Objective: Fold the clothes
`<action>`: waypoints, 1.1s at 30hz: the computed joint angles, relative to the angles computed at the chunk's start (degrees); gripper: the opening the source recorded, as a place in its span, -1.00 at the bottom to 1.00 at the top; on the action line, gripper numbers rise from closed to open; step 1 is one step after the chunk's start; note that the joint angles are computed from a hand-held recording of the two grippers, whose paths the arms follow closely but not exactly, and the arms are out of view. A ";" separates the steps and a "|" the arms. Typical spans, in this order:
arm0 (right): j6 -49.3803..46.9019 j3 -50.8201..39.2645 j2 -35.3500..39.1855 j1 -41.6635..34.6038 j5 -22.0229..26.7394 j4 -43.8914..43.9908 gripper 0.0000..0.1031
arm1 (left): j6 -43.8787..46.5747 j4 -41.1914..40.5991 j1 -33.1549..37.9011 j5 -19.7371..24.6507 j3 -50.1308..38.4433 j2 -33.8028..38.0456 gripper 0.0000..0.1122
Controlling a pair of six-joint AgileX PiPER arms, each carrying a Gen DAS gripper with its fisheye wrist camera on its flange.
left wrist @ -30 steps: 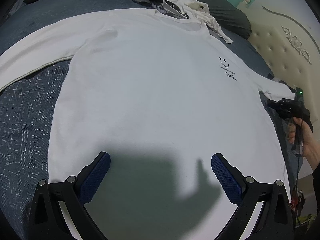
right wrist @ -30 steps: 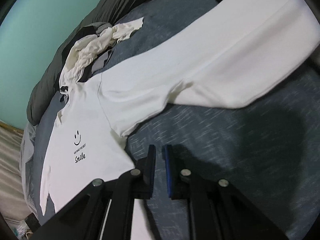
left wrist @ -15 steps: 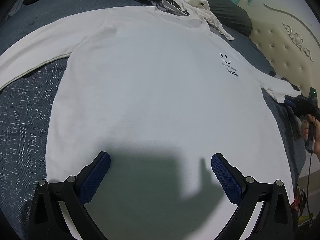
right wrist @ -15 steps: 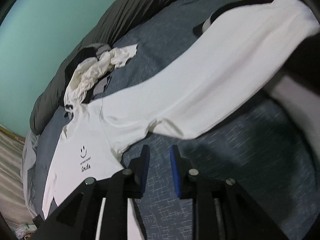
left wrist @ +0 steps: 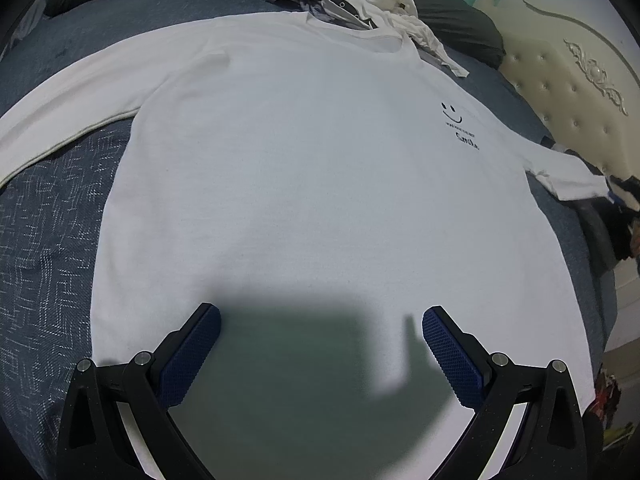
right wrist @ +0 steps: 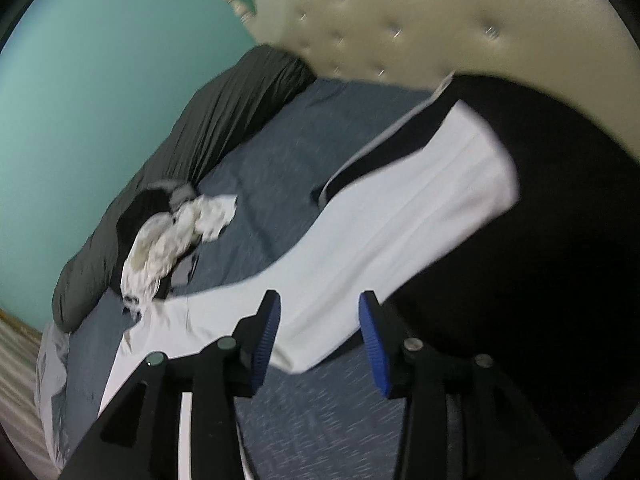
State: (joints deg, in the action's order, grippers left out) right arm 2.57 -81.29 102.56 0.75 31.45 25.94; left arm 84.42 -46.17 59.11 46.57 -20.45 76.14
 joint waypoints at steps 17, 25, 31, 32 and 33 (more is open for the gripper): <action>14.10 -9.01 4.56 -6.66 5.33 -10.52 0.00 | -0.35 -0.09 -1.36 -1.22 0.32 0.17 0.83; 22.82 -15.39 9.07 -3.74 8.65 -20.86 0.17 | -0.86 -0.05 -2.18 -2.06 0.46 0.00 0.83; 32.95 -19.89 11.46 -0.08 13.75 -33.36 0.09 | -0.72 0.09 -1.61 -1.28 0.02 0.52 0.83; 33.95 -20.79 11.95 0.82 14.87 -35.44 -0.01 | -0.71 0.13 -1.58 -1.22 0.01 0.50 0.83; 34.31 -21.11 12.21 1.52 15.23 -36.75 -0.24 | -0.70 0.18 -1.56 -1.16 0.00 0.48 0.83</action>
State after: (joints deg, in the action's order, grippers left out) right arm 36.88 -102.41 114.76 2.27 46.68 -10.80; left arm 83.72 -45.99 57.55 45.41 -20.45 76.62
